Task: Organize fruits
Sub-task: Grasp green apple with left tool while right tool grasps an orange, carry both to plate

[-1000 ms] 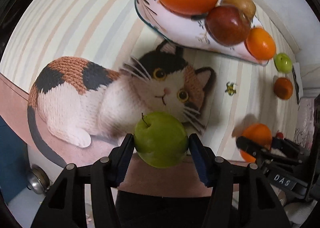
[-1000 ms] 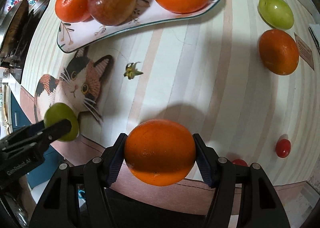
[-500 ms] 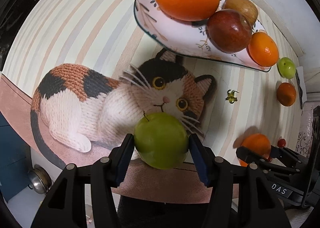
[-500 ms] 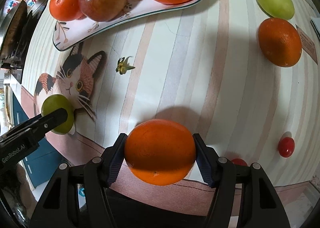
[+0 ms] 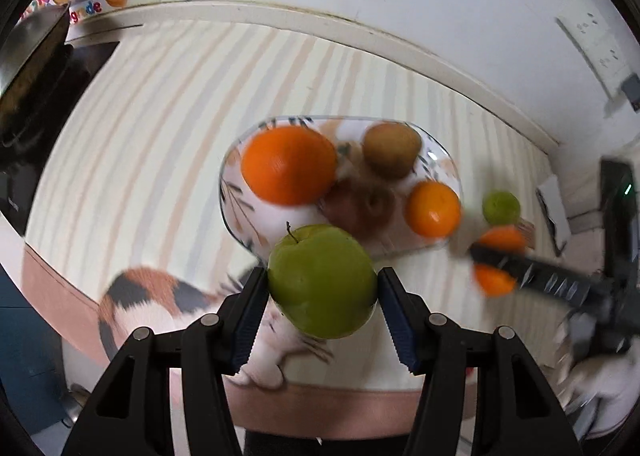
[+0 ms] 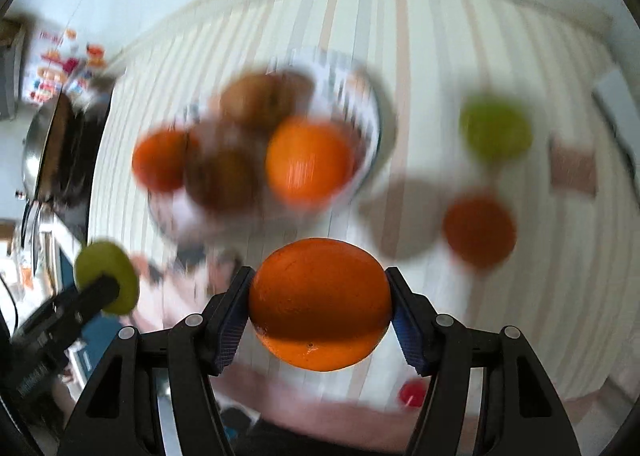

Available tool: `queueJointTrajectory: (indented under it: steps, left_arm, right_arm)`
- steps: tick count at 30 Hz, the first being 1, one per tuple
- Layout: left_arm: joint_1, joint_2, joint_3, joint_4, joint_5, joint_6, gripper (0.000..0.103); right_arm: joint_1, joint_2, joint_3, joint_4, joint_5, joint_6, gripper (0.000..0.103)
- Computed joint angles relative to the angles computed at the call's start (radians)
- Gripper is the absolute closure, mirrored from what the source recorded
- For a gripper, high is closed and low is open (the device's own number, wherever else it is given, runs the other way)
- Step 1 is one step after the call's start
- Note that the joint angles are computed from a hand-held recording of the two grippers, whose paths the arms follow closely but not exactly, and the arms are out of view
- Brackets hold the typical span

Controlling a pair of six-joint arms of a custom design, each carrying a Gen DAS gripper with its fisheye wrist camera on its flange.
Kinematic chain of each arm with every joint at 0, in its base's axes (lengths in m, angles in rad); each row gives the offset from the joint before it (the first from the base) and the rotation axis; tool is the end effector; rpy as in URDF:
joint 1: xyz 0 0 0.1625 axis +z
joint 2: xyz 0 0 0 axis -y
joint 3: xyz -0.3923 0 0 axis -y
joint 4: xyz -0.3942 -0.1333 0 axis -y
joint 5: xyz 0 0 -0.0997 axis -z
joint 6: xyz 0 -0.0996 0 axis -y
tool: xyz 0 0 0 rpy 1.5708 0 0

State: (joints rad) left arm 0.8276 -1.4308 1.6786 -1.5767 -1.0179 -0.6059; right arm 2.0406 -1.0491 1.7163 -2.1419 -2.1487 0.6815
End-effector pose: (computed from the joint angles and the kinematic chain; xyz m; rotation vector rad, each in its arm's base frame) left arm -0.2107 -0.5036 0.3481 0.2632 2.5433 -0.2102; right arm 0.3403 -0.4961 0.1661 -0.2367 -2.5778 0.3145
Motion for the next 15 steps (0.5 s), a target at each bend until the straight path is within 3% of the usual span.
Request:
queueJointTrajectory:
  steps: [8,15]
  left_arm:
    - [0.07,0.106,-0.07,0.052,0.016,-0.008,0.049]
    - [0.109,0.154,-0.082,0.075,-0.001,-0.03,0.049]
  right_arm:
    - [-0.088,0.154,-0.242,0.09,-0.063,-0.095,0.036]
    - [-0.127,0.251,-0.33,0.114,-0.067,-0.116,0.036]
